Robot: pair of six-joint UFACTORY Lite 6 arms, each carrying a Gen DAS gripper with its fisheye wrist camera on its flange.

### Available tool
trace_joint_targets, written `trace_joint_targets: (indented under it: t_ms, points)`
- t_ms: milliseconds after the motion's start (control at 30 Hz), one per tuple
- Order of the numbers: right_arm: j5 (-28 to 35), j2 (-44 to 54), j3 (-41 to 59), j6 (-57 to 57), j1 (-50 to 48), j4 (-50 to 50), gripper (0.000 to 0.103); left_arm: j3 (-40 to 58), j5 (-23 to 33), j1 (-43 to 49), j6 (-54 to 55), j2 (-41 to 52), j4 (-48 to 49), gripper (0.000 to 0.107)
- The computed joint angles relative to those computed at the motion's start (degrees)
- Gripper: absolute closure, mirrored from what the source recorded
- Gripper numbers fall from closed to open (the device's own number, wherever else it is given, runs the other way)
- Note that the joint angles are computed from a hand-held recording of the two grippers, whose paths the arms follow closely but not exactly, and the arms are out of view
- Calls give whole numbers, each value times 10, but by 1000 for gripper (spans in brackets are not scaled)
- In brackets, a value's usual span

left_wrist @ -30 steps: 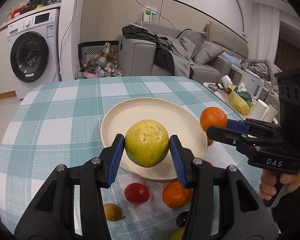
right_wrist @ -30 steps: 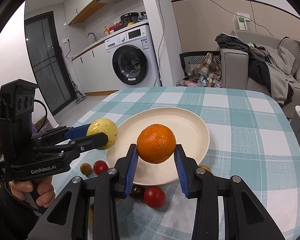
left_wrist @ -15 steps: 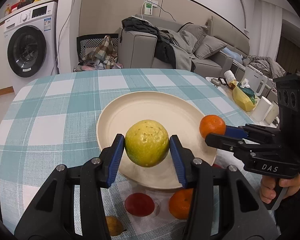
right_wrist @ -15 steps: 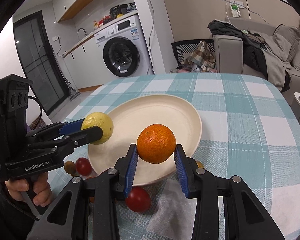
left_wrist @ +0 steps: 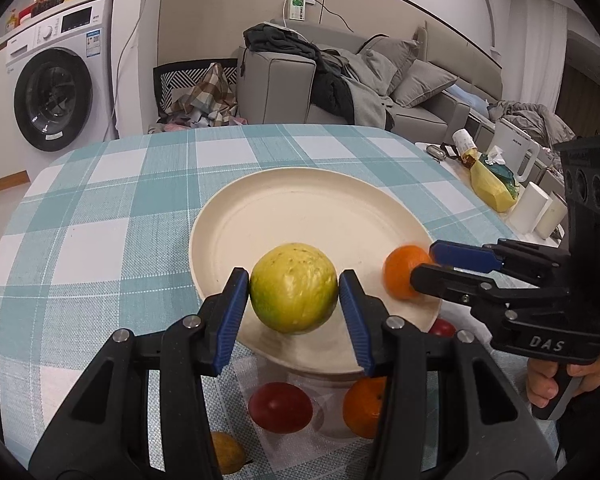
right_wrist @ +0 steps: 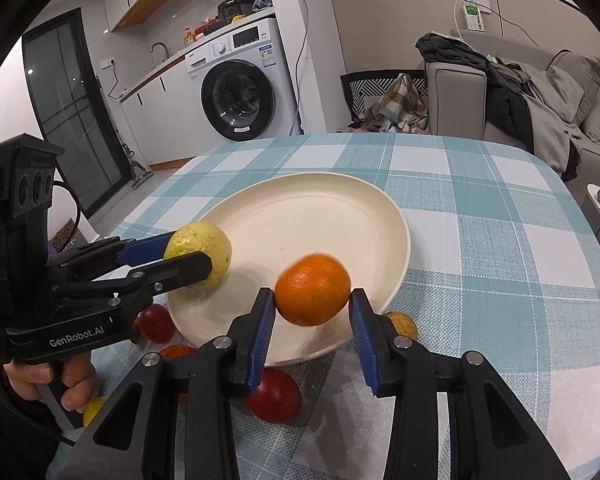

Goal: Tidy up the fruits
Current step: 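Carry both fruits over the plate while the right tool releases the orange onto it, then lower the guava into the plate and open the left tool, then reach the left tool to the large pale green guava and grasp it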

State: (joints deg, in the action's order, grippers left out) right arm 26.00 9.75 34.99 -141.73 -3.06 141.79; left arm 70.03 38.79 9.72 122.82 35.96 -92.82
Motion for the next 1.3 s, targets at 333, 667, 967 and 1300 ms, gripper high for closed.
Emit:
trace_joint_targets:
  t_ms: [333,667,967,1300]
  points:
    - [22,-53,-43,-53,-5,63,11,-15,9,12,-15,-18,13,36]
    - [32,-88,-73,-47,-37,77,0,-87,54,66,34,-81,-6,5]
    - [20,-120,-109,-34,-30,62,0,-180,80,119,55,-158,30,5]
    - [-13,-201,-177,-4,-16,29,0,-260,118,171,79,-220,82,5]
